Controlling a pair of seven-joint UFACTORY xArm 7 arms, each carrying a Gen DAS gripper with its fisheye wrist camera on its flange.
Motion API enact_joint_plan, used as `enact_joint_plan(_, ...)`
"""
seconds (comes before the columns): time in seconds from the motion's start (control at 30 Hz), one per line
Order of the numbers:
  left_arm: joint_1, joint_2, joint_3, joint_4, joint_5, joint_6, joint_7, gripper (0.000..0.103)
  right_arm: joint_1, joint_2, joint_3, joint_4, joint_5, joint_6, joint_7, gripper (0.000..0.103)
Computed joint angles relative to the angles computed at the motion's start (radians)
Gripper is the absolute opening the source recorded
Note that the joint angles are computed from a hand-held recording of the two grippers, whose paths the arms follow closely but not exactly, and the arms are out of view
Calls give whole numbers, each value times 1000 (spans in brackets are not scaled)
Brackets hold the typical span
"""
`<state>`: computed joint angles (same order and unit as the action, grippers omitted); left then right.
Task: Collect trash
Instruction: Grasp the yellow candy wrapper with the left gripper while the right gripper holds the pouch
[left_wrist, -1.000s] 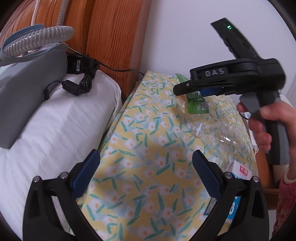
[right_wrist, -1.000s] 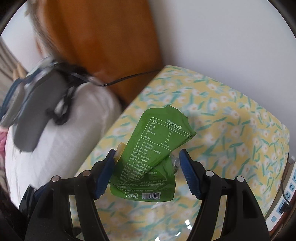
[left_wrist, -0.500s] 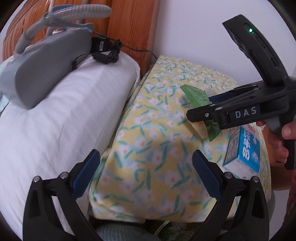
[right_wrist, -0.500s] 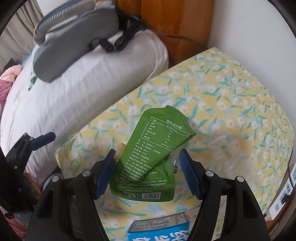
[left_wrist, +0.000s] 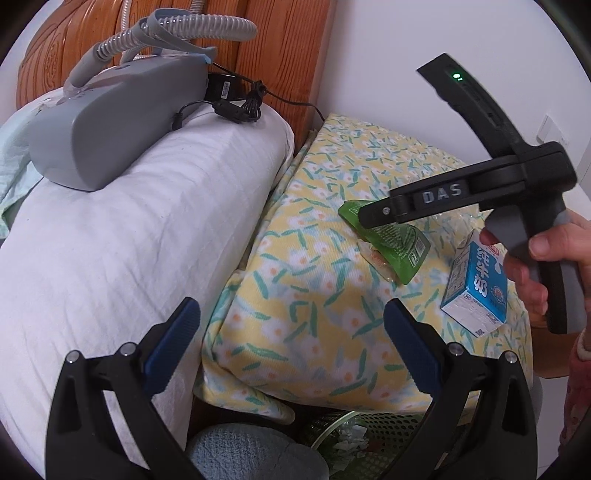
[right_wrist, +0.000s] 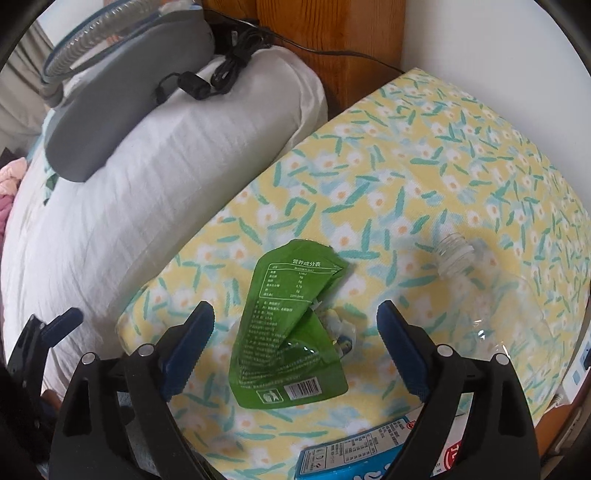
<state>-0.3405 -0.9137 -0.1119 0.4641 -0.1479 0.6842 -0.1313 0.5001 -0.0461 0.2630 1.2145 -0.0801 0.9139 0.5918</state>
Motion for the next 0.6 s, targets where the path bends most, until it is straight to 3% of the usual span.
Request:
enact_joint_plan(0.3,0,-52,0,-11,1,31,-6,95,48,161,-6,169,-74,145,24,89)
enact_joint_plan(0.37,1,-54,0,-11,1,33,-6,95,63,178,-12,188,-110,167,43,80)
enact_joint_plan(0.4,2,-56,0,-11,2,34,-7,95,66,183,-15,191,-113,168,45,71)
enact_joint_plan(0.5,2,-56,3,-10,0,36,-5,95,67,168,-23,168,-115,138,56,59)
enact_joint_plan(0.6,-1,-49,0,-9,1,30,0,95,55,136,-25,128,-89,93,55,54)
